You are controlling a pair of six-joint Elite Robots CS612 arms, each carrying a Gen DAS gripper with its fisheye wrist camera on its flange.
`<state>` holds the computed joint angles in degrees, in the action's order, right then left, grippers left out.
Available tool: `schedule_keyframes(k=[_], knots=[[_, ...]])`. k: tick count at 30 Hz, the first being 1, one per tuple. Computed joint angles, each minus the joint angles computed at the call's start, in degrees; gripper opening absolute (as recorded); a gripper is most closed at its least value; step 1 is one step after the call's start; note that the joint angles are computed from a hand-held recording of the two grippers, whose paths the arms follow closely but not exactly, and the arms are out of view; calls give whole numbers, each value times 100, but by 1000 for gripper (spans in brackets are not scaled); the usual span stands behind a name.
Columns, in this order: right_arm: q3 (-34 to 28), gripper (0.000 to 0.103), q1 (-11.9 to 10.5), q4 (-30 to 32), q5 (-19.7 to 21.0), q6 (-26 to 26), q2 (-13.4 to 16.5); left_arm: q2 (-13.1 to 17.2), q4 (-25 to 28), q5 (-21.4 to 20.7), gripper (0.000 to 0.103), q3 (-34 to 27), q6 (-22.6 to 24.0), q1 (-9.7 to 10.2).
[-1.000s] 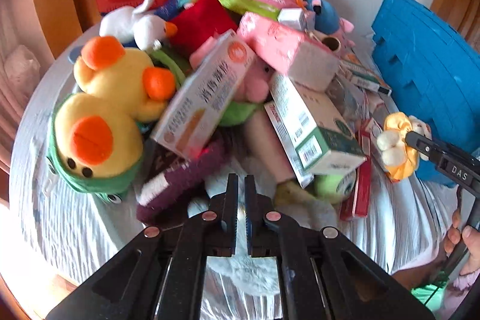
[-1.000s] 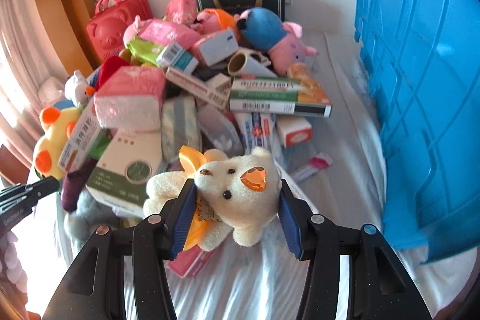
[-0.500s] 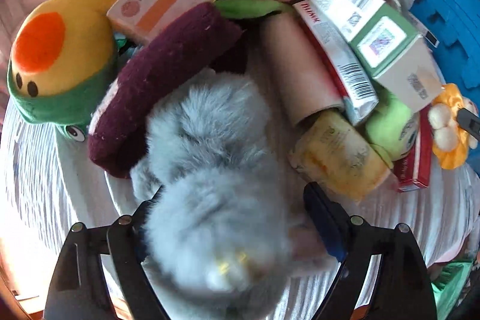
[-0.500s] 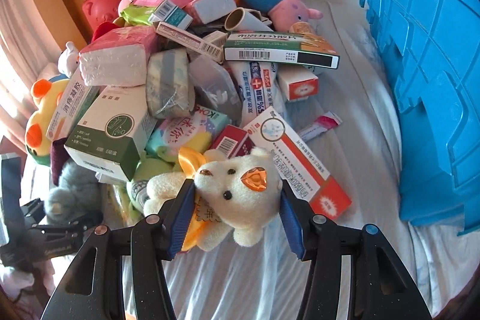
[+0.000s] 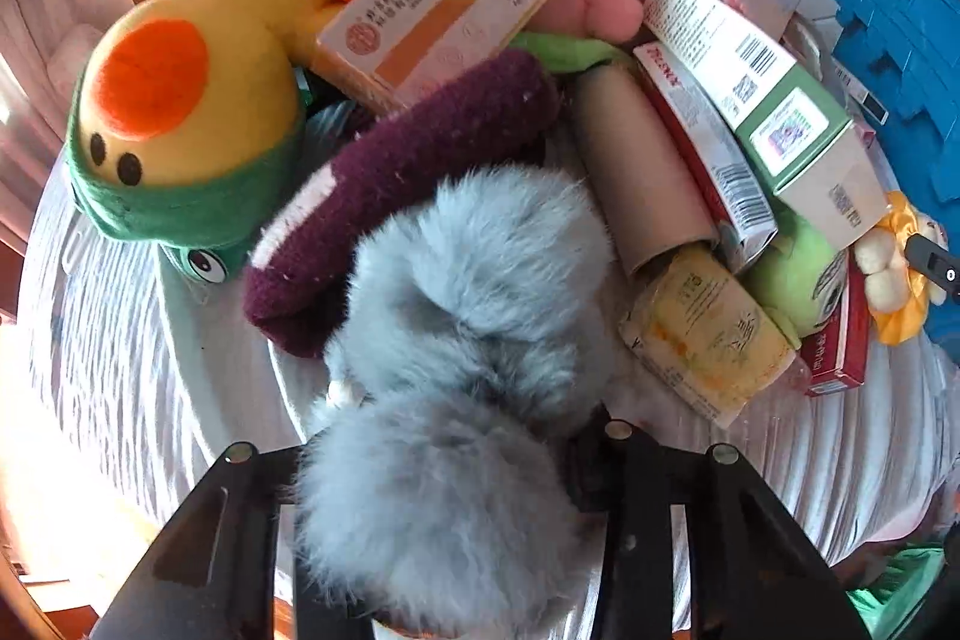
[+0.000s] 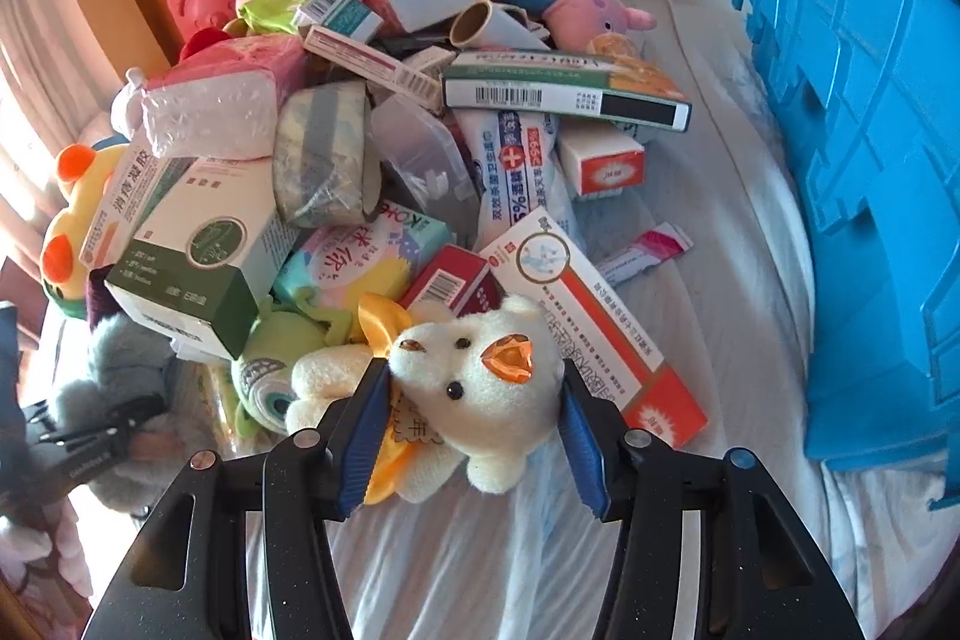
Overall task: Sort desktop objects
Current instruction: 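Carry the grey plush and yellow-scarf bear into the blue crate and release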
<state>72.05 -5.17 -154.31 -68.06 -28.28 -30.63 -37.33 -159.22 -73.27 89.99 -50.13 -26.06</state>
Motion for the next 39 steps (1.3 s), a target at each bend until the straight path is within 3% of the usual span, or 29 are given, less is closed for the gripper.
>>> schedule_keyframes(k=[7,13,18,25,33,36,39], knots=[[278,52,-8,-764,206,79,-232,-406,-743,885,37,349,414,-219],[651,52,-36,-1810,452,329,-563,-610,-1733,1565,37,370,1297,-272],[923,52,-89,-2774,479,697,-826,-714,-2532,1605,37,270,2134,-287],[1116,52,-234,-3861,33,1292,-1102,-561,-3491,1364,37,-269,3315,-409],[649,52,-592,-4178,-378,1533,-1141,-137,-3252,942,37,-1704,4006,-619],[206,52,-748,-4000,-438,1386,-1008,190,-2816,862,37,-2605,3986,-720],[-421,52,-918,-3663,-462,1200,-784,701,-2085,825,37,-3879,3965,-807]])
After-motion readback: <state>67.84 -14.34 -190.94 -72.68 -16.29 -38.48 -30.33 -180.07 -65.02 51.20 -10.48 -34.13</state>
